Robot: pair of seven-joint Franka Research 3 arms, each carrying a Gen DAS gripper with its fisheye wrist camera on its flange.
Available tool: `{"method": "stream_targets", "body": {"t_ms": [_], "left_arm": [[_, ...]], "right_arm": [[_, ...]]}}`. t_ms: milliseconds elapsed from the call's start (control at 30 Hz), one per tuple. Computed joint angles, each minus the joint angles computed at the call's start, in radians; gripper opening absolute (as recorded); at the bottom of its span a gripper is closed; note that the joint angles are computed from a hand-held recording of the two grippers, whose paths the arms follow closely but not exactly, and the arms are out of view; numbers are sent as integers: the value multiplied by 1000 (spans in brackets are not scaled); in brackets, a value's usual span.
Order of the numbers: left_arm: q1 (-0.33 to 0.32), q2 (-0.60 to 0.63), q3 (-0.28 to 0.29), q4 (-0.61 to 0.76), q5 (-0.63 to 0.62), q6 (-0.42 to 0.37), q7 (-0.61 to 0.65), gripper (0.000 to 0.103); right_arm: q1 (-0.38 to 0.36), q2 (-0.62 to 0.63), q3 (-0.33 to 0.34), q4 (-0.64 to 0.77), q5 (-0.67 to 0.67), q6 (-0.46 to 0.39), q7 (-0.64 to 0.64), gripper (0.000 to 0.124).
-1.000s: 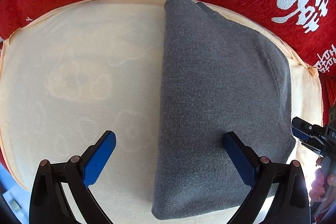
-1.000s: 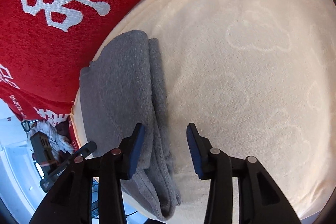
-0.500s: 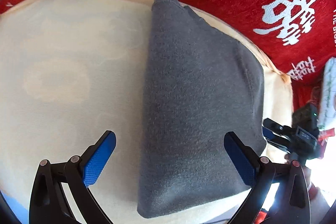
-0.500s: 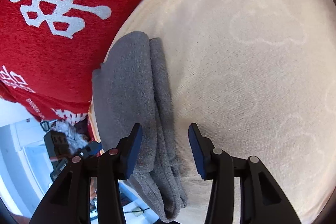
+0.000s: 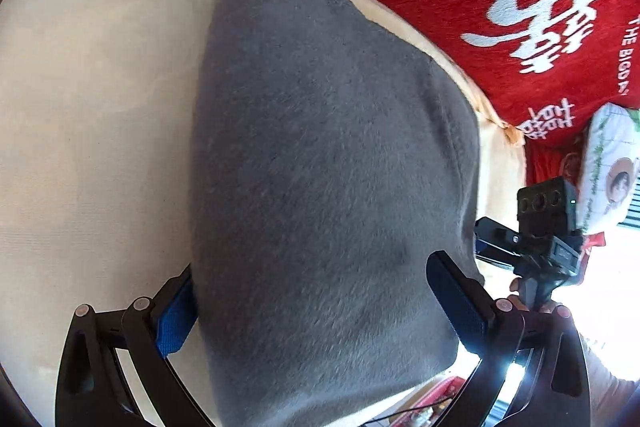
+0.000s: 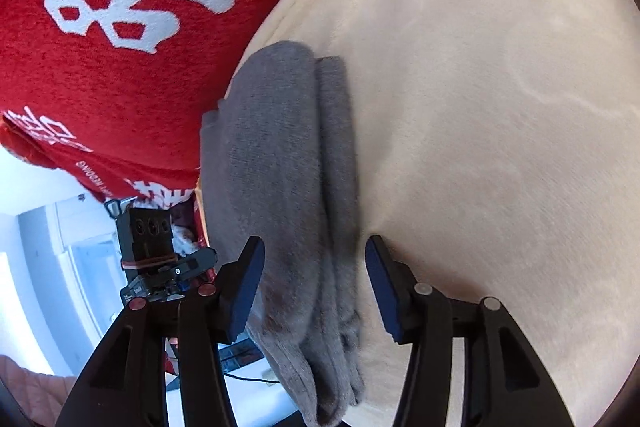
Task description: Fold small clothes
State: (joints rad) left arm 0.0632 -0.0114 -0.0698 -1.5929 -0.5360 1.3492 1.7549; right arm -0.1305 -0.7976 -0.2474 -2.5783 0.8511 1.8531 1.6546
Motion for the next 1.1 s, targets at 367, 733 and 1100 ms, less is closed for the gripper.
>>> {"method": "stream_targets", "body": {"t_ms": [367,733,1100], "left_arm": [[-18,-29,-5,-39,38,75,-40,85],[45,-52,61,-19,-144,6,38,48],[102,-134,130,1,-144,-93,143,48]], "right_arm": [[38,-1,47,-22,36,83,106,37],[125,-146,66,-78,166,239,244,28],[264,-204,164,-21,159,315,366,28]]}}
